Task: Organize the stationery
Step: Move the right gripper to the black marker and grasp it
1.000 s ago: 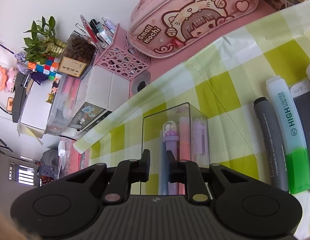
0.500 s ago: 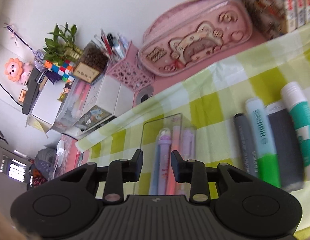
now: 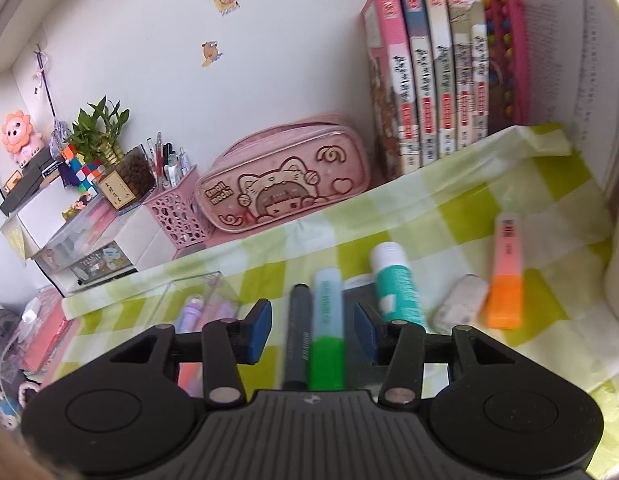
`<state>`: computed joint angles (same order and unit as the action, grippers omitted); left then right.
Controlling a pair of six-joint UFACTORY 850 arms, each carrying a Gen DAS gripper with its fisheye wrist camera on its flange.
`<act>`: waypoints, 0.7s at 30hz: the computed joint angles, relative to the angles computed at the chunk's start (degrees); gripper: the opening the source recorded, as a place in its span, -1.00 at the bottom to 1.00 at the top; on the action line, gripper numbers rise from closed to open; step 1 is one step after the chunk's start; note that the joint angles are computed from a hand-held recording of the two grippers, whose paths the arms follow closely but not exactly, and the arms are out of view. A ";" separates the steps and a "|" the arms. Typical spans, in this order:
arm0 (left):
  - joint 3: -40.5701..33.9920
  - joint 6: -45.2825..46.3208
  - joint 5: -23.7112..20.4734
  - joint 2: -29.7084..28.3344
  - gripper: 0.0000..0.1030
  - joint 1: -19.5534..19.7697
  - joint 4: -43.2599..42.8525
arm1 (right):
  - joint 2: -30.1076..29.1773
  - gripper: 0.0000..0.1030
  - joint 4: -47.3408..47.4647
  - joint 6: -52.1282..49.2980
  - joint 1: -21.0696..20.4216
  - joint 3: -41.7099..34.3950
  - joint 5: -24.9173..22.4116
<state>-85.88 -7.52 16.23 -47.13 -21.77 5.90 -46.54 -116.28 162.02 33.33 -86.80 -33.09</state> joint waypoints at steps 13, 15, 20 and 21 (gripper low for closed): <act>-0.09 -1.33 -0.02 -0.04 0.47 0.21 1.70 | -4.76 -0.05 -6.13 -9.44 2.06 -3.72 -3.75; -0.11 -1.91 0.04 -0.07 0.47 0.27 2.25 | -5.46 -0.05 -5.64 -10.72 2.18 -4.77 -3.53; -0.14 0.36 -0.27 -0.07 0.48 0.14 0.57 | -6.16 -0.05 -4.95 -12.59 1.83 -6.48 -1.36; -0.11 0.26 -0.24 -0.07 0.48 0.15 0.67 | -6.31 -0.06 -4.75 -12.73 1.62 -6.96 -0.45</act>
<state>-85.99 -7.26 15.99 -47.20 -21.62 6.57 -52.86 -121.03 149.28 34.95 -93.76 -33.54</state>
